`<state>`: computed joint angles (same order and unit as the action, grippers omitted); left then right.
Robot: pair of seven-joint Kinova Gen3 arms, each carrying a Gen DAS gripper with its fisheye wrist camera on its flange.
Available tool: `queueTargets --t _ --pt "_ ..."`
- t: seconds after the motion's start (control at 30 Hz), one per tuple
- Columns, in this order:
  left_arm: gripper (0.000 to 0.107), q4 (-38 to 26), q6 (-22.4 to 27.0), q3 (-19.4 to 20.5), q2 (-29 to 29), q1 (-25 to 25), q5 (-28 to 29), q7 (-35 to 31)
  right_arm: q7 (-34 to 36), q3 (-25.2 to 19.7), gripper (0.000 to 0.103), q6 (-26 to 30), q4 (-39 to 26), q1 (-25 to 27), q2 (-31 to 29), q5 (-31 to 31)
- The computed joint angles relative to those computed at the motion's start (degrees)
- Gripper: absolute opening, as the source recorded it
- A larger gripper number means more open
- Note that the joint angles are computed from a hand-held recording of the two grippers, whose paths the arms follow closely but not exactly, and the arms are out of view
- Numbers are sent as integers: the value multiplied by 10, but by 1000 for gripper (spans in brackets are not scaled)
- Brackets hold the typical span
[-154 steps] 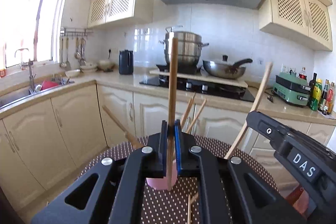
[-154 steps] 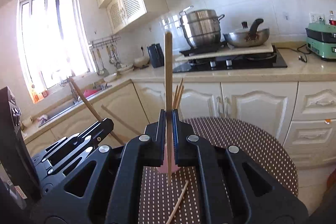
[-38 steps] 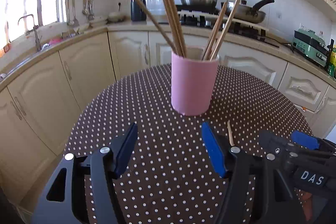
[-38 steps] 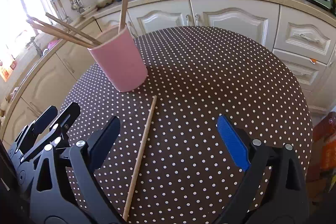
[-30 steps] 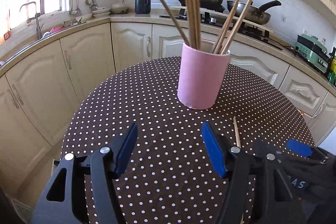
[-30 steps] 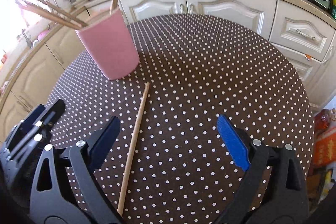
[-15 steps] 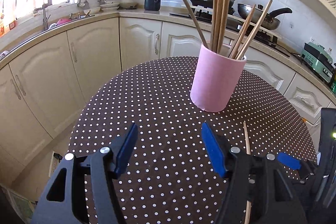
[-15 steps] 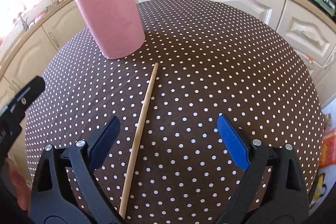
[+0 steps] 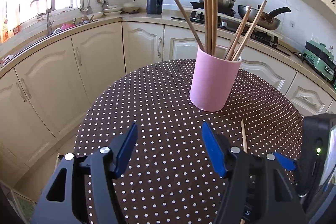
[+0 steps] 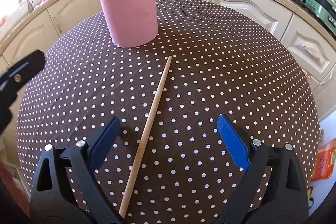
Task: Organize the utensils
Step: 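Lower the open right gripper onto the last loose chopstick and close it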
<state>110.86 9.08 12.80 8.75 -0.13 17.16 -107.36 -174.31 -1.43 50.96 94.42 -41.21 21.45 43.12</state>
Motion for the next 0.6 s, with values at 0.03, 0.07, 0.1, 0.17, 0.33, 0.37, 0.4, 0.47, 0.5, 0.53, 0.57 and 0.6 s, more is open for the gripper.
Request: queueTargets --t 0.03,0.07,0.1,0.17,0.33,0.37,0.4,0.47,0.5,0.53,0.57,0.6 --pt "63 1 4 10 0 -12 9 -12 1 -1 92 1 -2 -1 1 -1" --pt "63 1 6 10 1 -14 10 -15 -1 -1 92 1 -2 -3 2 1" --pt "63 0 9 2 2 -7 5 -12 -2 -1 92 0 -1 -5 2 3" --pt "63 -4 18 -7 8 0 -2 -9 -4 0 84 -6 -1 -7 5 10" --pt "63 -17 45 -6 22 -3 4 -16 2 21 15 -40 14 -14 -5 27" --pt "63 -17 46 -6 23 -3 7 -19 3 26 10 -55 22 -13 -10 26" --pt "63 -17 47 -4 23 -5 10 -24 -2 20 9 -78 36 -1 -18 31" --pt "63 -15 47 7 24 -15 25 -42 -24 -5 6 -125 62 34 -34 40" --pt "63 -16 48 10 24 -17 30 -48 -32 -3 6 -145 75 41 -44 42" --pt "63 -17 49 9 25 -16 33 -52 -39 8 6 -160 83 37 -49 40" --pt "63 -17 50 9 26 -15 35 -55 -45 9 6 -167 88 40 -52 43" --pt "63 -19 51 9 27 -14 37 -58 -60 19 6 -168 92 31 -55 52"
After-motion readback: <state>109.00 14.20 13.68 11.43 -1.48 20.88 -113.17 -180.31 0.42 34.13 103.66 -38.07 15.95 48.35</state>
